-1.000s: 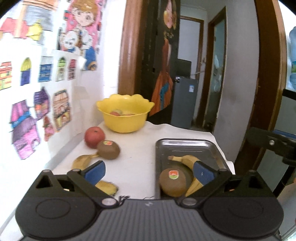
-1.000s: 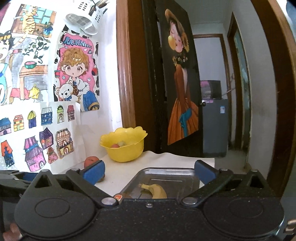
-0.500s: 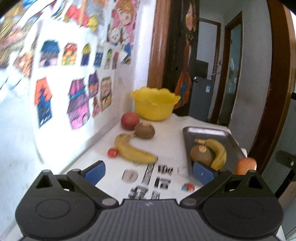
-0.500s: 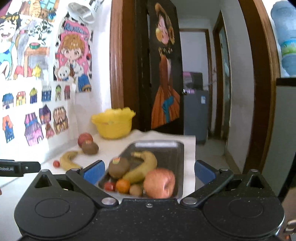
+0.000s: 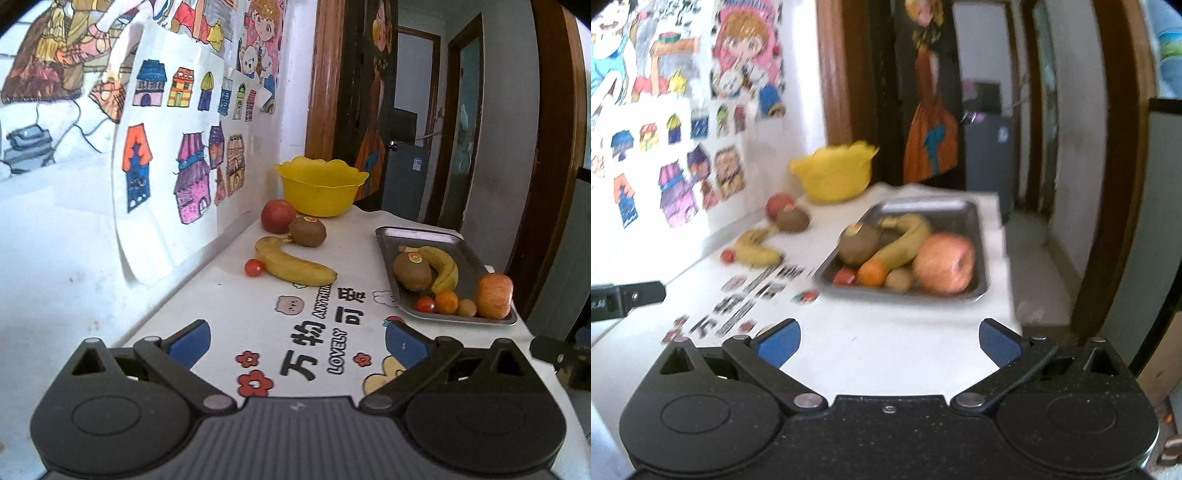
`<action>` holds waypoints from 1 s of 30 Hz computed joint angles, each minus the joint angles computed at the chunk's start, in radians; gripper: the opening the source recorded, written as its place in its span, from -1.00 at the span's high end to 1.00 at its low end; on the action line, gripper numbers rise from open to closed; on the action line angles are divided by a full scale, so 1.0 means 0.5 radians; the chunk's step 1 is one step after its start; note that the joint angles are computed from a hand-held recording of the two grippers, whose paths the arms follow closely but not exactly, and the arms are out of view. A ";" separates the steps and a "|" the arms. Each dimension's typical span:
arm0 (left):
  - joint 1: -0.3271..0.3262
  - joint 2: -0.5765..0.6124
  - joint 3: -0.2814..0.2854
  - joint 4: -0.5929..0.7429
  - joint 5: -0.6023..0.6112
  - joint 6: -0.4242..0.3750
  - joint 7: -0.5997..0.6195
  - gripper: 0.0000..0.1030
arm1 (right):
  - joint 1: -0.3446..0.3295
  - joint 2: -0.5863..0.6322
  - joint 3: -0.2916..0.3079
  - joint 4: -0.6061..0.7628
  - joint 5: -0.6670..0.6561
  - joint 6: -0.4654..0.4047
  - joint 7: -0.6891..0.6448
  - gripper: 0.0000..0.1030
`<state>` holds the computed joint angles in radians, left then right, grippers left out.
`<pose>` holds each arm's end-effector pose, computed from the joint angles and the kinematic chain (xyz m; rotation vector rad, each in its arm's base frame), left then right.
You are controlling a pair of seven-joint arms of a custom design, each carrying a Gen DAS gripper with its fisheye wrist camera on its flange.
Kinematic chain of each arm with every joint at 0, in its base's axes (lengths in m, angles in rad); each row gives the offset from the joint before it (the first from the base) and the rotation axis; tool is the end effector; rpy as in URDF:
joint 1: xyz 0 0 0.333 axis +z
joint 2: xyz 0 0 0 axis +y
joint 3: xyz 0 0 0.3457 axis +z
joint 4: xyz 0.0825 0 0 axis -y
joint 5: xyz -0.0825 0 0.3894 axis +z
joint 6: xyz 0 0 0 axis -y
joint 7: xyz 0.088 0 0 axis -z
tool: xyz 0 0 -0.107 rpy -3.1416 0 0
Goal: Organize fruits
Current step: 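Lift both tools away from the tray, then move left tool to cherry tomato while right tool approaches the other banana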
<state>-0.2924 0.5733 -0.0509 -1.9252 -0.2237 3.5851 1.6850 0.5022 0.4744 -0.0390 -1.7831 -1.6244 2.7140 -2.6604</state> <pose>0.6604 -0.2003 0.3424 -1.4642 1.7427 -1.0987 0.5973 0.3415 0.3330 -1.4895 1.7448 -0.8602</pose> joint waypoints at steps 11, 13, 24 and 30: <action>-0.293 -0.032 0.367 0.001 -0.329 -0.141 0.291 -0.99 | 0.056 0.107 -0.052 0.180 0.289 0.197 -0.445 -0.99; -0.342 -0.024 0.424 0.019 -0.378 -0.156 0.346 -0.99 | 0.071 0.124 -0.083 0.219 0.315 0.235 -0.482 -0.99; -0.421 0.083 0.535 0.285 -0.534 -0.221 0.521 -0.99 | -0.093 0.307 -0.027 0.717 0.897 0.687 -1.430 -0.99; -0.465 0.218 0.656 0.559 -0.465 -0.320 0.430 -0.99 | -0.377 0.569 0.319 1.223 1.292 0.802 -2.241 -0.99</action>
<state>-0.5248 0.6824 0.2773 -1.6458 -0.4561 3.4252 1.9000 0.3135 0.7591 0.1207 -1.1718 -0.9786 3.1149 -3.7812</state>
